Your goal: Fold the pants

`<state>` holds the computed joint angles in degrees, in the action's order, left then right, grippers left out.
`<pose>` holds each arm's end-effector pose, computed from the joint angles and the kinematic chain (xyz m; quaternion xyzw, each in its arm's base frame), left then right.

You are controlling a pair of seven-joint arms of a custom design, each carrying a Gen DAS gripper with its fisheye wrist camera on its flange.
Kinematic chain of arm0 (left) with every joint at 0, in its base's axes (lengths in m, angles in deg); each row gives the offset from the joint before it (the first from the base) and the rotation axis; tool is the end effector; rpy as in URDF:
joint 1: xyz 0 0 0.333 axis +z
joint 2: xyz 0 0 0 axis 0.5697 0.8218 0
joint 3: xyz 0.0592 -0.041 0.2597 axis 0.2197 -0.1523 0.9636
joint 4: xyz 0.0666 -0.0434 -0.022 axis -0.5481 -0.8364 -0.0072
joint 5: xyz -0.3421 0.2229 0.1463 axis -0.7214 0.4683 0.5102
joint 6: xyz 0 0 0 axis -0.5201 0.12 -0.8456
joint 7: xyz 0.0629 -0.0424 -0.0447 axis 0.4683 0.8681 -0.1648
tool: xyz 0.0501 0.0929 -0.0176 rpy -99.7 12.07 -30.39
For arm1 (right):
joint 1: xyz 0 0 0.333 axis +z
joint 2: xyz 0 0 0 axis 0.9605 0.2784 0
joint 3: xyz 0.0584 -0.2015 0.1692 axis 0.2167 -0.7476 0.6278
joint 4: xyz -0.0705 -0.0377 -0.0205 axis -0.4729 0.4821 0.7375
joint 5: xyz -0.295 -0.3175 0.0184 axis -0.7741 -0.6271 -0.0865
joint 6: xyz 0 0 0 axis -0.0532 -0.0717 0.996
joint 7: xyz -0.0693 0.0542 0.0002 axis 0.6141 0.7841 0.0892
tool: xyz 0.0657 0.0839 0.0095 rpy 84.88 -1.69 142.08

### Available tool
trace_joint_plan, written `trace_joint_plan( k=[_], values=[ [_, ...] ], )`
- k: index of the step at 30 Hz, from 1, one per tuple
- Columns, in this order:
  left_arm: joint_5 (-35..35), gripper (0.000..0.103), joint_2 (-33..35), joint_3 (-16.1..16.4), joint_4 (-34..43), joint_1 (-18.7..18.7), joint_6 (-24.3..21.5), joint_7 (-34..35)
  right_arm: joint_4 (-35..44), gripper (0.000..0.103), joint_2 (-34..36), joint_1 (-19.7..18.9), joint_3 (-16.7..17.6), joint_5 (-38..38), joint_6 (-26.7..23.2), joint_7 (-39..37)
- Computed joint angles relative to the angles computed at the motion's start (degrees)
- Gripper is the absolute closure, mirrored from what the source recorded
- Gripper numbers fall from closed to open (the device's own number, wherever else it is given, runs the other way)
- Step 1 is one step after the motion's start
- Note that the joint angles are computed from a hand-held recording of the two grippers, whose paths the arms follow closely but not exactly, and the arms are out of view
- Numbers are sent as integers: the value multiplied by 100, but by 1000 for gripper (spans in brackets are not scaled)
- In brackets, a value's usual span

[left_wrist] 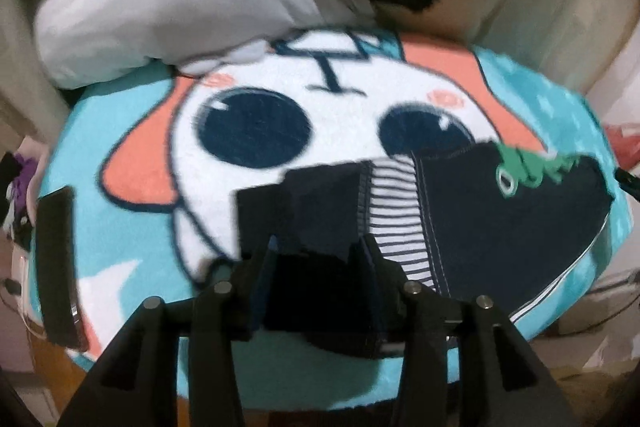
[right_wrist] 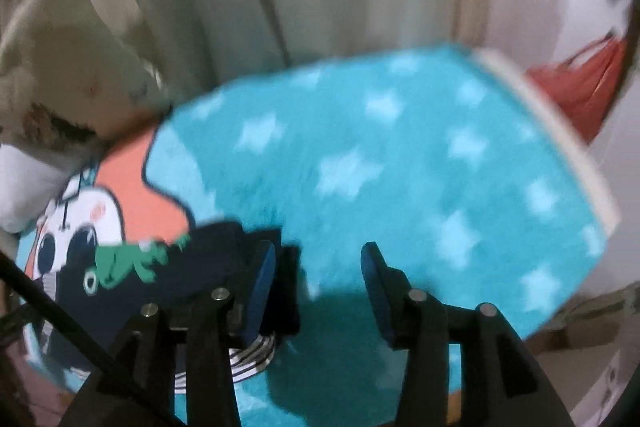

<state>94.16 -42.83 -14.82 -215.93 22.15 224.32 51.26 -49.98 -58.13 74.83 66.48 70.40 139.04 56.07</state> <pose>0.4473 -0.2118 0.4414 -0.8105 0.5358 -0.1629 0.1715 0.5908 -0.0530 0.4344 -0.7153 0.6191 -0.1710 0.2755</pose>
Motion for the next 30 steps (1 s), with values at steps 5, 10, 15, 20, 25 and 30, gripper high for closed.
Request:
trace_joint_plan(
  k=[5, 10, 15, 20, 25, 30],
  values=[
    [-182, 54, -462, 123, -350, 61, 11, -325, -159, 55, -403, 375, -146, 1166, -713, -1019],
    [-354, 54, -583, 168, -446, 81, -241, -380, -167, 55, -61, 464, 44, 1406, -1250, -892],
    [-342, 54, -758, 169, -507, 76, -502, -268, -53, 57, 290, 352, 139, 1220, -1306, -133],
    [-314, 52, -912, 224, -484, 55, -513, 21, -430, 55, -264, 308, 45, 1723, -1115, -338],
    [-508, 48, -436, 412, -33, -69, -161, 816, -860, 53, -827, 178, -156, 1844, -885, -150],
    [-1490, 47, 808, 687, 993, -402, 375, 2199, -1222, 48, -1118, 68, -303, 1665, -671, 32]
  ],
)
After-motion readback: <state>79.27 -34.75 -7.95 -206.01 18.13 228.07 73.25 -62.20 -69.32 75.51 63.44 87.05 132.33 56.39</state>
